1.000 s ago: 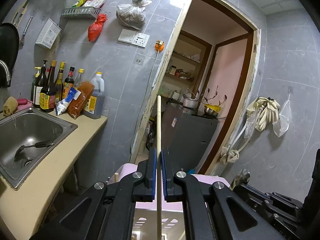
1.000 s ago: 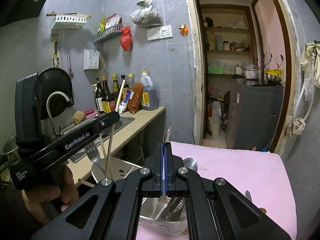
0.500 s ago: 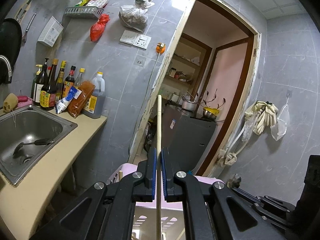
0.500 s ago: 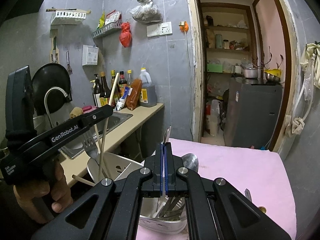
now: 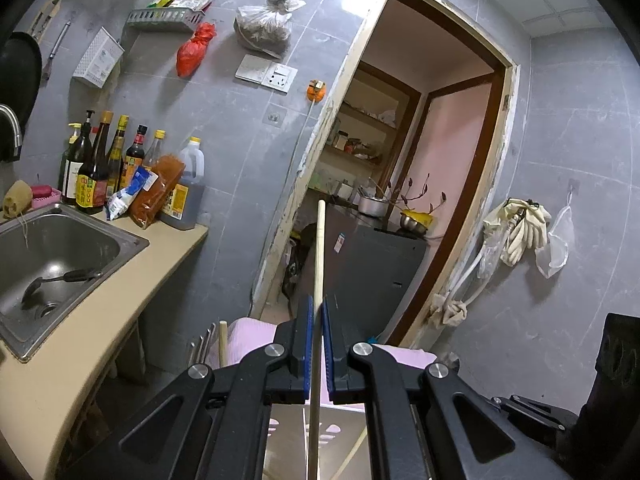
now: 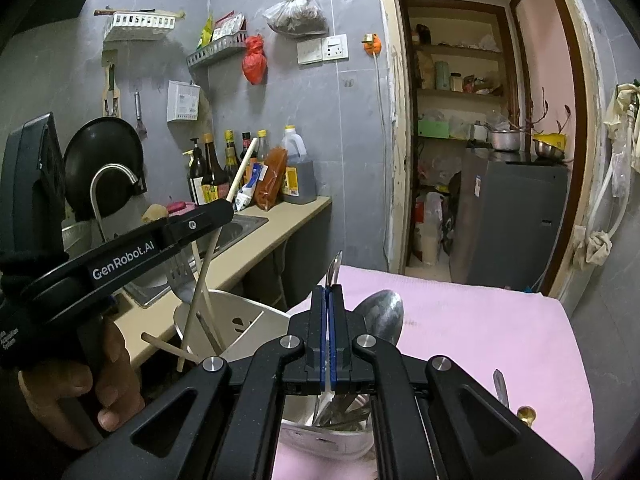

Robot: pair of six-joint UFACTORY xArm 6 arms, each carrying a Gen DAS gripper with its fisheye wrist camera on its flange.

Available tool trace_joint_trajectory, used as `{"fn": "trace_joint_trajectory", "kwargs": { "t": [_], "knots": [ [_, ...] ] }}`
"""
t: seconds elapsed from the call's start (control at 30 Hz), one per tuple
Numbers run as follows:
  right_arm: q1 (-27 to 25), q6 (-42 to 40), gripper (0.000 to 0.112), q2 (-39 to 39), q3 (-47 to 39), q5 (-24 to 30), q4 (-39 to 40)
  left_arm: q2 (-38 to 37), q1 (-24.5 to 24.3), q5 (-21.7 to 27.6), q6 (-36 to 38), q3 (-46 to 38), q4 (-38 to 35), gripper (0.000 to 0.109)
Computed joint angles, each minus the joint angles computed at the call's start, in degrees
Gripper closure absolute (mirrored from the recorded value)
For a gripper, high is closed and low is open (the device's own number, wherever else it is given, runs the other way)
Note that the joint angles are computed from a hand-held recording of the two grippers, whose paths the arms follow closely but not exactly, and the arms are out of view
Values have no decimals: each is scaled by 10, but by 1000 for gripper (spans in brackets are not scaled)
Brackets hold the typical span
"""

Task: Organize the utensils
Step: 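Lower chopstick and spoon into the holder and open both grippers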

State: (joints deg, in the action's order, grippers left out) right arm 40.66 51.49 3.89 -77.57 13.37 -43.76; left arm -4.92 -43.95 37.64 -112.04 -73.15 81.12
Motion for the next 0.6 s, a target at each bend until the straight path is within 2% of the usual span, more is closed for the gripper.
{"fn": "trace_joint_trajectory", "kwargs": {
  "t": [0.6],
  "knots": [
    [2, -39, 111, 2, 7, 14, 54, -14, -3, -7, 28, 25, -55, 103]
  ]
}}
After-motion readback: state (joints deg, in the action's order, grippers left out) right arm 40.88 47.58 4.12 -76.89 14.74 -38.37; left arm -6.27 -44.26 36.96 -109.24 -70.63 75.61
